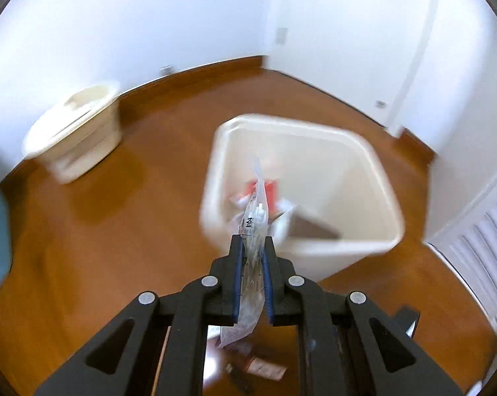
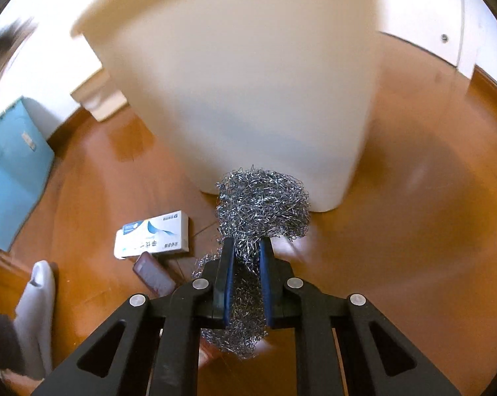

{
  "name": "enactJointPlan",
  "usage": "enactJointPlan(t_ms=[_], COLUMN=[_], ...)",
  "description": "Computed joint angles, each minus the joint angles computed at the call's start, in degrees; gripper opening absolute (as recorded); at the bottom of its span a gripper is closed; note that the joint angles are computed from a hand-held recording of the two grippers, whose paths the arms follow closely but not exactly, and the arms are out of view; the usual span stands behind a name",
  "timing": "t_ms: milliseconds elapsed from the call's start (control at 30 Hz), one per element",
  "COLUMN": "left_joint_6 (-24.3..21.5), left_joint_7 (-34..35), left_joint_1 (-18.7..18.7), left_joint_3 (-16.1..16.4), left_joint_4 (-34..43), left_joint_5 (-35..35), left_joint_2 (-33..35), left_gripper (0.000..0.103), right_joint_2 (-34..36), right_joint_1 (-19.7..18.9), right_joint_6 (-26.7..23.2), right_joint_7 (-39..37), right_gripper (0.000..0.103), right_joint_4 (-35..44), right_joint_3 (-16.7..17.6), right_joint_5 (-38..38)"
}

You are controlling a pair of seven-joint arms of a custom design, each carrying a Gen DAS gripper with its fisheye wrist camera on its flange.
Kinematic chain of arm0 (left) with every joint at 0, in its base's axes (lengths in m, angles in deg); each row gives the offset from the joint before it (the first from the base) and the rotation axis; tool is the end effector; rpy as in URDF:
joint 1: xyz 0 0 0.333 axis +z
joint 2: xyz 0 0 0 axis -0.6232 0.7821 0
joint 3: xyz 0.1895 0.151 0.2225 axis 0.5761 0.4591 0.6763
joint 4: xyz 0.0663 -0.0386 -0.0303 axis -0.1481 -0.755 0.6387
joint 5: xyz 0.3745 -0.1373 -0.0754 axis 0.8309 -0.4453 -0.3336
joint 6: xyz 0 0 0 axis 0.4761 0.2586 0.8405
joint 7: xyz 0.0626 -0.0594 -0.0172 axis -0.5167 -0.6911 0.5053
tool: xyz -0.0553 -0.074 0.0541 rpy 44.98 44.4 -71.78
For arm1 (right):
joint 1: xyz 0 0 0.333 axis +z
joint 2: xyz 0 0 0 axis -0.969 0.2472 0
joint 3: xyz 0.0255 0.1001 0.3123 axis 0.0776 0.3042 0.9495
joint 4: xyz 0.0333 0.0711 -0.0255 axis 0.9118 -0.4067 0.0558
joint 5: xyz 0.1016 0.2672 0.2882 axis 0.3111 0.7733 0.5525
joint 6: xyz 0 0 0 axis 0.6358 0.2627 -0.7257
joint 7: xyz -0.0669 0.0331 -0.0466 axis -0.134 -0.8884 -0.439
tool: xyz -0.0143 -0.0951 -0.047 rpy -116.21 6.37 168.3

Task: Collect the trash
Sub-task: 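Drop the swab bag into the bin with the left tool while right holds the steel wool, then drop the steel wool into the bin with the right tool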

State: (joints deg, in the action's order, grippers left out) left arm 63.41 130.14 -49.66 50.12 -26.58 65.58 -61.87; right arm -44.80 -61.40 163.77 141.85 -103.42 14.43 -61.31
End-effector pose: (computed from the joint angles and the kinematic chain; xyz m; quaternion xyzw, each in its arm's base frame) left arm 0.4989 -0.2060 0.6544 -0.5677 0.7584 -0.2882 0.1393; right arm 0.4312 0.1460 0.5305 -0.6365 0.7114 -0.1201 0.2727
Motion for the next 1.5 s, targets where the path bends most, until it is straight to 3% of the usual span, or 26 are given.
enactJointPlan(t_ms=[100, 233, 333, 400, 567, 600, 633, 667, 733, 867, 1000, 1100, 1167, 1233, 1300, 1367, 1433, 1500], left_joint_6=[-7.67, -22.65, -29.27, -32.36, -34.26, -33.68, -33.25, -32.83, -29.90, -25.00, -18.80, -14.79, -11.30, -6.54, -4.26, -4.62, -9.99, -15.43], left_joint_7=[0.42, -2.49, -4.76, -7.03, -13.16, -13.67, -14.72, -15.62, -15.07, -12.22, -7.85, -3.21, -3.26, -6.53, -11.21, -18.90, -23.04, -25.09], left_joint_1=[-0.68, -3.13, -4.77, -5.04, -5.13, -4.83, -4.63, -4.69, -3.46, -2.00, 1.37, 3.55, 3.88, 4.45, 4.89, 6.31, 6.57, 5.99], left_joint_3=[-1.60, -2.88, -2.76, -3.03, -3.63, -3.73, -3.66, -3.56, -4.22, -4.32, -4.34, -2.36, -0.75, 0.63, 1.48, 1.31, 1.54, 2.15], left_joint_4=[14.00, 34.01, 44.63, 49.58, 53.33, 52.36, 51.49, 50.84, 47.34, 40.53, 30.05, 20.31, 14.46, 6.87, 0.99, -6.72, -11.83, -14.28], left_joint_5=[2.63, 8.90, 9.53, 6.90, 1.13, 0.31, -0.29, -0.36, -2.71, -4.03, -11.62, -17.96, -18.59, -17.11, -15.39, -11.26, -7.78, -6.70], left_joint_2=[11.82, 28.23, 36.50, 40.20, 44.66, 44.38, 44.13, 43.72, 41.76, 35.55, 25.06, 15.45, 10.13, 3.78, -1.00, -7.39, -10.84, -10.72], left_gripper=[0.011, 0.011, 0.011, 0.011, 0.013, 0.016, 0.030, 0.055, 0.091, 0.091, 0.091, 0.091, 0.091, 0.091, 0.091, 0.091, 0.091, 0.091], right_joint_2=[-5.22, -7.15, -8.22, -8.19, -9.93, -10.39, -10.68, -11.02, -11.72, -12.94, -14.88, -15.13, -13.34, -10.08, -4.35, 3.21, 11.61, 20.13], right_joint_1=[-0.86, -1.48, -2.70, -3.51, -4.94, -5.18, -5.36, -5.55, -5.77, -7.15, -11.61, -14.26, -14.96, -14.15, -10.61, -4.81, -1.06, -0.89], right_joint_6=[-1.84, -2.14, -1.64, -1.48, -2.20, -2.23, -2.17, -2.14, -2.29, -2.80, -2.73, -1.46, 0.50, 3.69, 4.07, 2.22, -4.97, -13.81], right_joint_7=[1.31, 2.25, 3.18, 3.91, 5.57, 5.85, 6.07, 6.32, 6.67, 7.73, 9.51, 9.29, 7.26, 4.17, -1.50, -10.08, -19.37, -25.05], right_gripper=[0.014, 0.014, 0.014, 0.014, 0.014, 0.014, 0.014, 0.014, 0.014, 0.015, 0.015, 0.015, 0.015, 0.015, 0.016, 0.017, 0.019, 0.020], right_joint_4=[-3.03, -4.74, -5.48, -5.49, -6.63, -6.89, -7.08, -7.31, -7.71, -7.90, -5.54, -1.34, 3.31, 8.53, 16.24, 25.62, 35.63, 45.64], right_joint_3=[-0.28, -0.56, -0.56, -0.52, -1.09, -1.10, -1.03, -0.93, -0.90, -0.77, -0.20, -0.12, -0.64, -1.76, -4.20, -7.91, -10.18, -9.23], right_joint_5=[0.07, 0.71, 0.17, -0.24, -0.39, -0.47, -0.61, -0.77, -0.99, -1.91, -5.78, -8.94, -10.75, -11.25, -9.17, -3.66, 2.10, 2.40])
